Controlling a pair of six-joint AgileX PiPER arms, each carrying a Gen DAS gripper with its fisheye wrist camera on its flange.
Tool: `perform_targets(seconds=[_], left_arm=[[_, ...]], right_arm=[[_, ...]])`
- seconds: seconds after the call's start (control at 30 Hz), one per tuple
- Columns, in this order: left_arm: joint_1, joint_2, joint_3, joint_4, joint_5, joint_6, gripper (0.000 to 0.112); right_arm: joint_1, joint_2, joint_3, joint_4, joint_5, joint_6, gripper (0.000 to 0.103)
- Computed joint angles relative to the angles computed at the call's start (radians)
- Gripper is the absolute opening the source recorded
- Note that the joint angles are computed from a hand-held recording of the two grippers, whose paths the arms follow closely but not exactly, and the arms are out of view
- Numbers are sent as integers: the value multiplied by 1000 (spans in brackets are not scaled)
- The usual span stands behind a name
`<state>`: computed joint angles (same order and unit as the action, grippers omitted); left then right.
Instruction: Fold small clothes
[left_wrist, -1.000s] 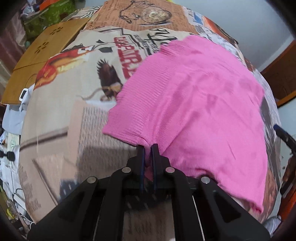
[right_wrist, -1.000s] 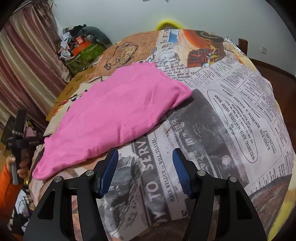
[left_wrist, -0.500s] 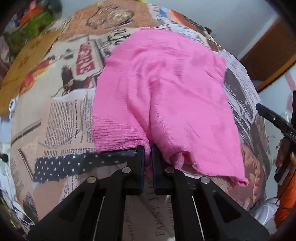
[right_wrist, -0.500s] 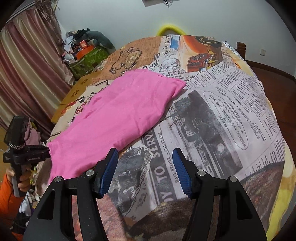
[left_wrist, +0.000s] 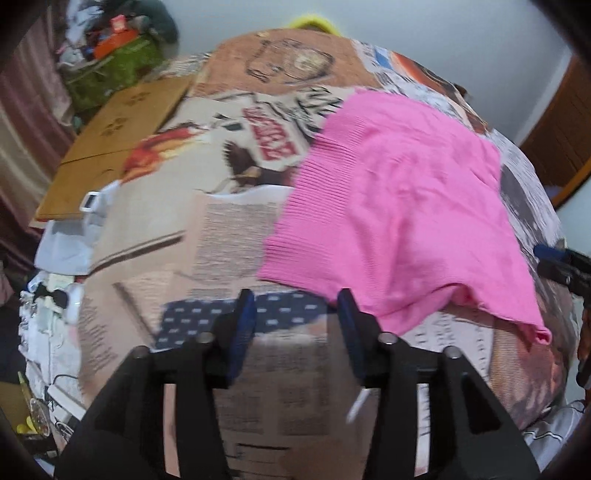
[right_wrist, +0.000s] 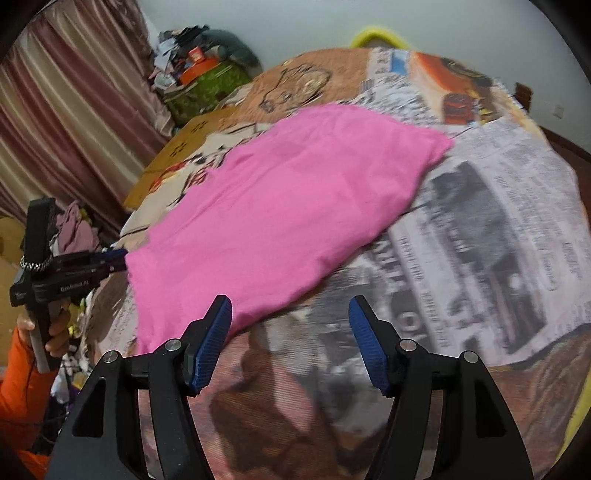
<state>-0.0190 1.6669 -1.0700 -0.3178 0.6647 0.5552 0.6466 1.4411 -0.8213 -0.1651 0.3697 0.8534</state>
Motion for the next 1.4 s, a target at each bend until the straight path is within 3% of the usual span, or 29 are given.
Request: perform_targets(seconds=[0.13,0.33,0.43,0.57,0.7,0.87,1.13,1.33,1.4], left_arm=[[50,3,1,-35,-3,39,51],[84,14,7,-68,6,70,51],[77,6,18,-56,-8,65,51],[71,-1,11,-55,1,55,52],[61,-12,0,-51,16,39,55],[39,-30,-2,-45,25,23,59],[-30,-30,-8,-18,35,-19,61],[-57,-34,-11,-11,34,-25,63],[-57,-32,-14,-13,35,-30,64]], right_arm=[[-14,72,-39,244,-21,-213,62],[22,143,-82,115,-32,-103,65],[18,145,-80,123,-49,-121,48],[38,148,-94,34,-41,-53,10],[43,126,-73,-50,-34,18,7],[2,62,-6,-45,-24,-8,7],[-53,-37,111,-136,62,52,4],[-145,-153,188,65,34,-54,5],[-144,-174,180,115,22,-76,12]])
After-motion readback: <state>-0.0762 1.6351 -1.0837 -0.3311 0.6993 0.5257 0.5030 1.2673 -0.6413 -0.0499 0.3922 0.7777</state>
